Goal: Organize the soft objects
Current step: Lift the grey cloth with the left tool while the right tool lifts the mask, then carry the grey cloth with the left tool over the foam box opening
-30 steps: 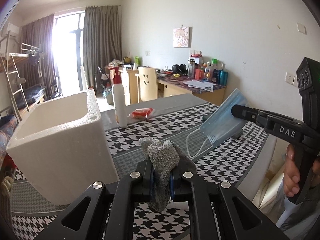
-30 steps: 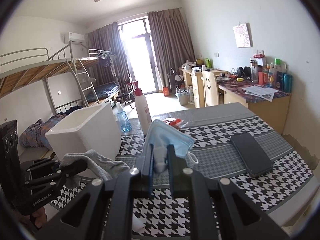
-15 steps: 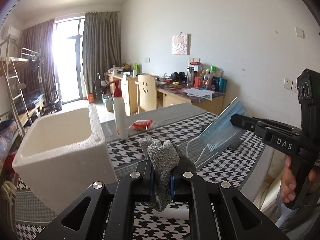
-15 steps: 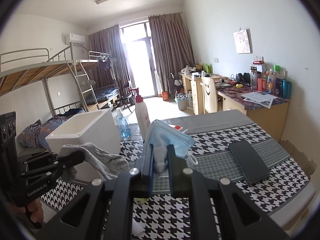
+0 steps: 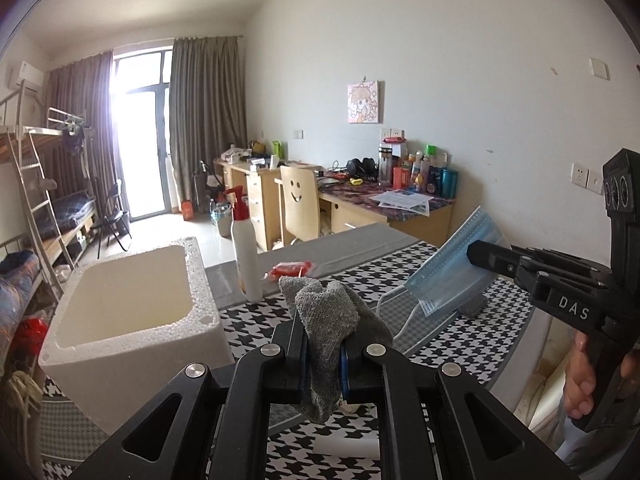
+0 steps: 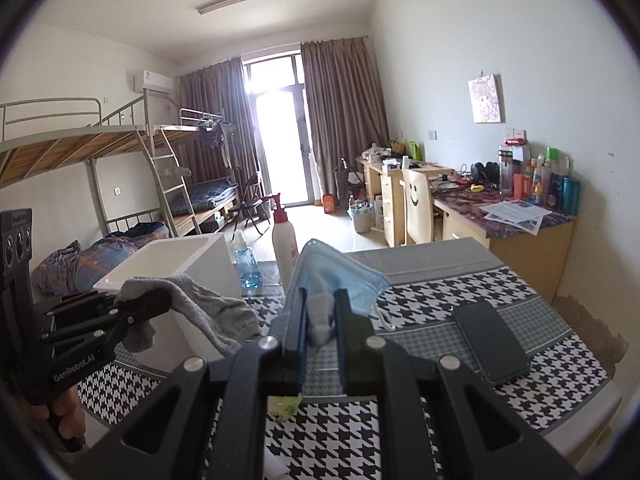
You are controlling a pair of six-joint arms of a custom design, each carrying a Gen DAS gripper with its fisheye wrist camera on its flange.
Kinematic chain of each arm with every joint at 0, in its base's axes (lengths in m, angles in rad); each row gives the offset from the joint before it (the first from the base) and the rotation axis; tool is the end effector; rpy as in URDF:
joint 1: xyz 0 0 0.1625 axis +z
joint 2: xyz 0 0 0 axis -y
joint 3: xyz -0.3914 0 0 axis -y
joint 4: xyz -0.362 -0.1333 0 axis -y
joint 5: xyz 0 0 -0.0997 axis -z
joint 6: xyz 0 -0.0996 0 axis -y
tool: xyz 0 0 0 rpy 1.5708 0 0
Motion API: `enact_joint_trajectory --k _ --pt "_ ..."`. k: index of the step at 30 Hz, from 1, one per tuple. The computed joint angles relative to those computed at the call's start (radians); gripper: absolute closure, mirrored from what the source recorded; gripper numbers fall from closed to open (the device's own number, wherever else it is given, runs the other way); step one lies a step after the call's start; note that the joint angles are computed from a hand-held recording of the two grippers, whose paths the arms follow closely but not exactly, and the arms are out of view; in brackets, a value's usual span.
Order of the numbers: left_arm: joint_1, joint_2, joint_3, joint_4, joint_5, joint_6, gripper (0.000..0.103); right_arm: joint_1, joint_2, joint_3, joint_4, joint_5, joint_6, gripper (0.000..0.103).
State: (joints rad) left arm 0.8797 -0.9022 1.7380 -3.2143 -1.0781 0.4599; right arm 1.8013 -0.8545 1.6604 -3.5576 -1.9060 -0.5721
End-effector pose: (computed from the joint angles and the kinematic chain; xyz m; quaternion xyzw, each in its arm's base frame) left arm -0.2547 -0.5910 0.2125 0.4050 0.8003 -0.4044 0.1788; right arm 0.2424 -0.5929 0.2530 0.2344 -0.7903 0.5174 0.2299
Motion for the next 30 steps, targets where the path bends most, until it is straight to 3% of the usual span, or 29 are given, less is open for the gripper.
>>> enact_joint_trajectory --k 30 --pt "-0.008 0.033 -0.080 -0.093 0.000 0.055 0.091 0.010 0.017 -0.065 0.031 0.042 -0.001 0.087"
